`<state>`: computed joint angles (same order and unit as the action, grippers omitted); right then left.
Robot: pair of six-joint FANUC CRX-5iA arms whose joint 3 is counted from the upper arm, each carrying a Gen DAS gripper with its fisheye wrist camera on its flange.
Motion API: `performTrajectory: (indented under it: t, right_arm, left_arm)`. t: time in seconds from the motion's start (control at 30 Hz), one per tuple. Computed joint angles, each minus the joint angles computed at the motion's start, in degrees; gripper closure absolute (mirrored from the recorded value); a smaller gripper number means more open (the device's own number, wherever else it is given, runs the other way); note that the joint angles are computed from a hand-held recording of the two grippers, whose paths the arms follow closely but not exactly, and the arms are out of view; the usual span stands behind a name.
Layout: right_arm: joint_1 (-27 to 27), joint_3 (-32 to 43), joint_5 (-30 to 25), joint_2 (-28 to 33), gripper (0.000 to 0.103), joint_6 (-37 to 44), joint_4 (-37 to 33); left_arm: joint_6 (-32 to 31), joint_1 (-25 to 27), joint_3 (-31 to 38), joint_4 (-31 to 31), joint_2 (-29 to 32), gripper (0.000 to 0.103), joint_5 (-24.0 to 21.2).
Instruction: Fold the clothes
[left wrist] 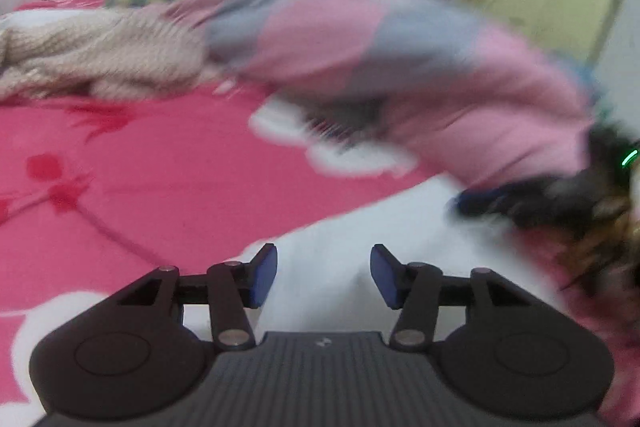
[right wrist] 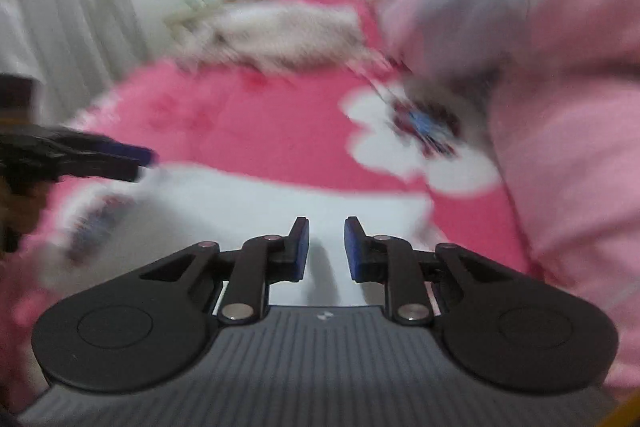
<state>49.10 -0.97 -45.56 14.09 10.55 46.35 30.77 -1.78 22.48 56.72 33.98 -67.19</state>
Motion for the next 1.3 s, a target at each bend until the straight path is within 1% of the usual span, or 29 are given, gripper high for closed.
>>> performTrajectory:
  t: [0.03, 0.07, 0.1, 0.13, 0.2, 0.23, 0.3, 0.33, 0.37, 0.4, 0.43, 0.47, 0.5, 0.53, 0.57, 0.63, 0.7, 0.77, 0.8, 0.83, 0.87, 0.9, 0.93, 0.97, 1.03, 1.1, 1.17, 1.23, 1.3]
  right_arm:
    - [-0.3, -0.5, -0.9, -0.2, 0.094, -4.0, 1.1]
    - [-0.5, -0.9, -2.0, -0.3, 0.095, -7.9, 2.0]
    - [-0.6, -1.5, -2.4, -0.6, 0.093, -10.7, 3.6]
    - [-0.5, -2.4, -1.9, -1.2, 0.093, -12.2, 6.3]
    - [-0.4, -3.9, -0.5, -2.3, 0.093, -14.1, 11.0]
    - [-0.5, -4.4, 1.2, -2.6, 0.093, -13.0, 11.1]
    - [-0.7, -4.9, 4.0, -2.8, 0.093, -10.5, 9.5]
    - [-0.6, -3.4, 3.1, -1.8, 0.094, -7.4, 6.2]
    - [-0.3, -1.4, 0.3, -0.5, 0.096, -3.7, 2.4]
    - [-0.1, -0.2, -2.2, 0.5, 0.096, -2.1, 0.2]
    - [-0.1, -0.1, -4.0, 0.6, 0.098, -3.5, -0.3]
    - [0.1, 0.1, -6.5, 0.4, 0.098, -7.1, 0.1]
    - [0.6, 0.9, -9.8, 0.3, 0.095, -9.9, 0.5]
    - [1.0, 1.0, -11.6, -0.2, 0.095, -11.9, 1.4]
    - [1.5, 0.8, -12.5, -1.0, 0.095, -13.2, 2.1]
    - [2.6, 1.3, -11.7, -1.8, 0.095, -10.4, 1.8]
    - [3.8, 2.7, -8.6, -1.4, 0.095, -2.6, -0.3]
    - [5.0, 5.0, -6.6, -0.6, 0.096, 6.4, -4.1]
    - [5.8, 6.6, -8.3, 0.2, 0.097, 10.9, -7.2]
    - [6.6, 8.0, -12.0, 1.1, 0.097, 13.5, -9.5]
    - [7.3, 9.5, -15.7, 2.0, 0.097, 15.9, -11.5]
    - [8.0, 10.4, -19.1, 2.4, 0.097, 15.5, -12.4]
    - [8.4, 10.8, -22.5, 2.1, 0.095, 12.0, -12.4]
    - [9.0, 11.4, -26.1, 1.9, 0.095, 8.7, -11.9]
    - [10.5, 12.9, -29.6, 1.8, 0.092, 7.4, -9.7]
    - [12.1, 14.5, -29.5, 2.1, 0.092, 9.3, -7.6]
    - [12.6, 16.7, -27.2, 3.7, 0.092, 13.0, -7.1]
    - [12.5, 19.1, -24.9, 5.6, 0.094, 17.2, -8.1]
    - [12.6, 20.6, -25.8, 6.8, 0.094, 20.5, -12.1]
  left_arm:
    - [2.7, 0.1, 1.0, -1.0, 0.7, 0.047, 0.4]
    - [5.5, 0.1, 2.0, -2.1, 1.5, 0.049, 0.7]
    - [8.3, 0.2, 3.2, -3.3, 2.2, 0.05, 1.0]
    - [9.2, 0.3, 3.3, -3.0, 2.5, 0.051, 1.3]
    - [5.0, 0.4, 0.4, 2.2, 1.0, 0.049, 2.2]
    - [3.7, 0.4, -0.3, 4.2, 0.7, 0.049, 1.7]
    - [4.0, 0.0, 1.3, 5.6, 2.2, 0.048, -1.6]
    - [4.8, -0.3, 3.4, 3.9, 3.6, 0.047, -3.0]
    - [7.1, -0.6, 5.9, 0.5, 5.1, 0.05, -3.5]
    - [10.5, -0.6, 8.1, -3.0, 6.3, 0.056, -3.1]
    - [14.1, -0.2, 10.2, -3.8, 7.8, 0.064, -3.9]
    - [17.7, 0.6, 12.4, -2.4, 9.4, 0.064, -5.7]
    - [20.5, 1.2, 12.8, -1.9, 9.3, 0.06, -5.4]
    - [20.5, 1.5, 11.3, -1.7, 7.9, 0.052, -3.1]
    - [19.0, 1.7, 9.7, -0.6, 6.6, 0.052, -1.4]
    - [18.0, 2.2, 8.7, 1.9, 5.8, 0.052, -2.3]
    - [15.1, 2.1, 8.4, 3.5, 5.8, 0.051, -5.0]
    - [13.8, 1.5, 9.9, 0.1, 6.4, 0.05, -6.8]
    - [13.9, 1.3, 10.9, -2.6, 6.8, 0.051, -7.2]
    - [14.6, 1.1, 11.4, -5.9, 6.7, 0.053, -6.3]
    - [15.5, 1.1, 11.3, -8.6, 6.4, 0.05, -4.9]
    - [15.6, 1.3, 10.2, -10.3, 5.5, 0.051, -3.2]
    - [14.1, 1.7, 7.6, -10.1, 3.6, 0.054, -1.1]
    - [11.9, 2.1, 4.8, -9.5, 1.5, 0.054, 0.9]
    - [5.3, 2.7, -0.6, -6.4, -2.7, 0.053, 4.0]
    - [-1.0, 2.9, -4.7, -1.4, -5.8, 0.053, 2.8]
    - [-7.4, 2.9, -8.7, 1.4, -8.8, 0.051, -0.2]
    - [-10.8, 2.6, -11.3, -0.2, -11.0, 0.051, -4.1]
    - [-7.9, 2.7, -10.5, -7.5, -11.0, 0.052, -6.7]
